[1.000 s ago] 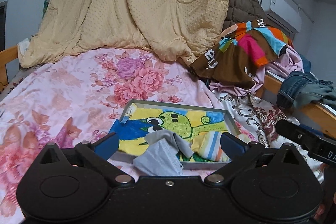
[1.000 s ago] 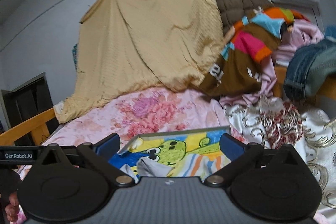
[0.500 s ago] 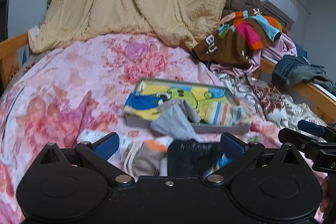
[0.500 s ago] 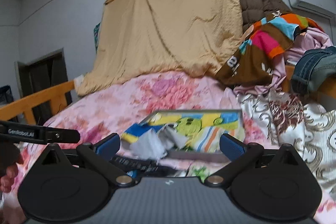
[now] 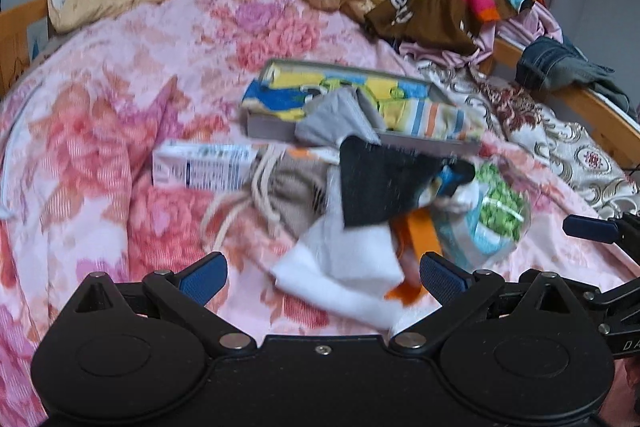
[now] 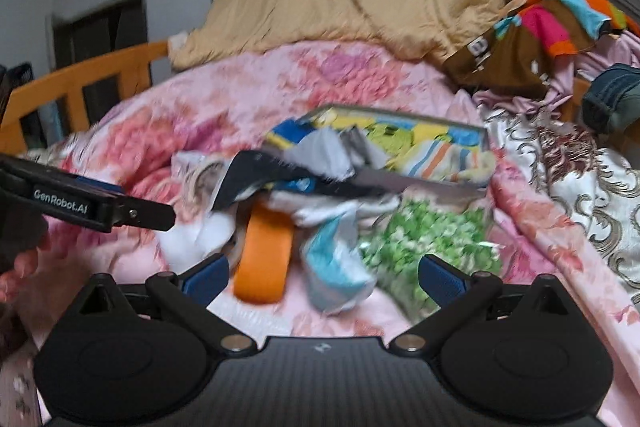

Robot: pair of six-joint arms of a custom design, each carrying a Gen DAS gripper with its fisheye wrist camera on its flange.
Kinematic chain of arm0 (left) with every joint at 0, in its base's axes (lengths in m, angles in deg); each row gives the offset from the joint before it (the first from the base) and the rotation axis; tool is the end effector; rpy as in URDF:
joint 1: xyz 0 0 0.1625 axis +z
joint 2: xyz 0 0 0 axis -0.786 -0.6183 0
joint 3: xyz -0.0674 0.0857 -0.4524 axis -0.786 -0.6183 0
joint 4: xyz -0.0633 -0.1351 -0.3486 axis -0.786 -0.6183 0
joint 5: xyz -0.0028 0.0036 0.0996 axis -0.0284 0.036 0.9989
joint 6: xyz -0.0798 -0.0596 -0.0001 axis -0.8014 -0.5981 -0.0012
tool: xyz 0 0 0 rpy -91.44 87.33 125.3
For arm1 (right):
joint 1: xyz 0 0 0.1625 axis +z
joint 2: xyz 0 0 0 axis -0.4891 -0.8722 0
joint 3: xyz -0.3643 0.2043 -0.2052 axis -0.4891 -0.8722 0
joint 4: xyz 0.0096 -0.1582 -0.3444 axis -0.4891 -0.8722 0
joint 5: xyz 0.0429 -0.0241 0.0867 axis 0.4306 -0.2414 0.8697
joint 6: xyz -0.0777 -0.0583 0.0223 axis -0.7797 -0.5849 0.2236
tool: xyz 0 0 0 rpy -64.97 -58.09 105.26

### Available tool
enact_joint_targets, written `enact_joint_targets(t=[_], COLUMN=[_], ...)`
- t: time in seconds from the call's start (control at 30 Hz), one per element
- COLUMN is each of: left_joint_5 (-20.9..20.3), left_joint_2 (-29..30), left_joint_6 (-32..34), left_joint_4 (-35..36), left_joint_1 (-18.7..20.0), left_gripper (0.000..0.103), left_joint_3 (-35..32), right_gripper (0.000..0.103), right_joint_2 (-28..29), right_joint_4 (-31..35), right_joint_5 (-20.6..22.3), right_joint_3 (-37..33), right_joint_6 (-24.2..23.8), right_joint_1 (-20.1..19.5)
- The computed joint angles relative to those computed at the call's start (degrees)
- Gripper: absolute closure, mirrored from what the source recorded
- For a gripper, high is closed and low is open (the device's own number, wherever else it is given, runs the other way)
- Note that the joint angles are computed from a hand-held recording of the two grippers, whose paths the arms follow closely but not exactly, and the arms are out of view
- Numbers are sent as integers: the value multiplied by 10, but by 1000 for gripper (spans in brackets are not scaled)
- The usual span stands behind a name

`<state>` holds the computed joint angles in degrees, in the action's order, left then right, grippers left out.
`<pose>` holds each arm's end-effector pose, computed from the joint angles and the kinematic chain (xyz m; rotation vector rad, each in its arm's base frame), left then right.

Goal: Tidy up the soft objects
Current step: 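Move both open tools back over the pile of soft items, then grasp the white towel with the left tool while the right tool grasps the white knitted sock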

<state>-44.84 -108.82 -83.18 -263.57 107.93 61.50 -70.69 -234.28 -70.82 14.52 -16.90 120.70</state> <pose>-0.2373 -0.7160 0.1313 0.4088 2.3718 -1.0605 0.1374 -0.7067 0.2388 1.0199 -2.2682 0.9844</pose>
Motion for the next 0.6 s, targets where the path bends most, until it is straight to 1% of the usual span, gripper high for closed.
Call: enact_joint_targets(t=[0.13, 0.23, 0.37, 0.5, 0.6], left_joint_5=[-8, -22, -39, -54, -68], left_joint_2=[-3, -7, -8, -5, -3], left_joint_6=[-21, -39, -67, -86, -103], left_joint_4=[15, 34, 49, 51, 51], left_joint_1=[5, 10, 16, 20, 24], left_gripper=[1, 1, 1, 1, 4], left_joint_3=[7, 8, 7, 1, -4], right_gripper=[0, 0, 0, 0, 1], right_joint_2=[6, 6, 12, 15, 18], right_joint_4=[28, 54, 83, 92, 101], right_joint_5=[-24, -36, -62, -67, -76], right_joint_3=[-6, -6, -11, -8, -11], right_joint_6=[-15, -31, -61, -83, -88], right_joint_1=[6, 9, 16, 19, 21])
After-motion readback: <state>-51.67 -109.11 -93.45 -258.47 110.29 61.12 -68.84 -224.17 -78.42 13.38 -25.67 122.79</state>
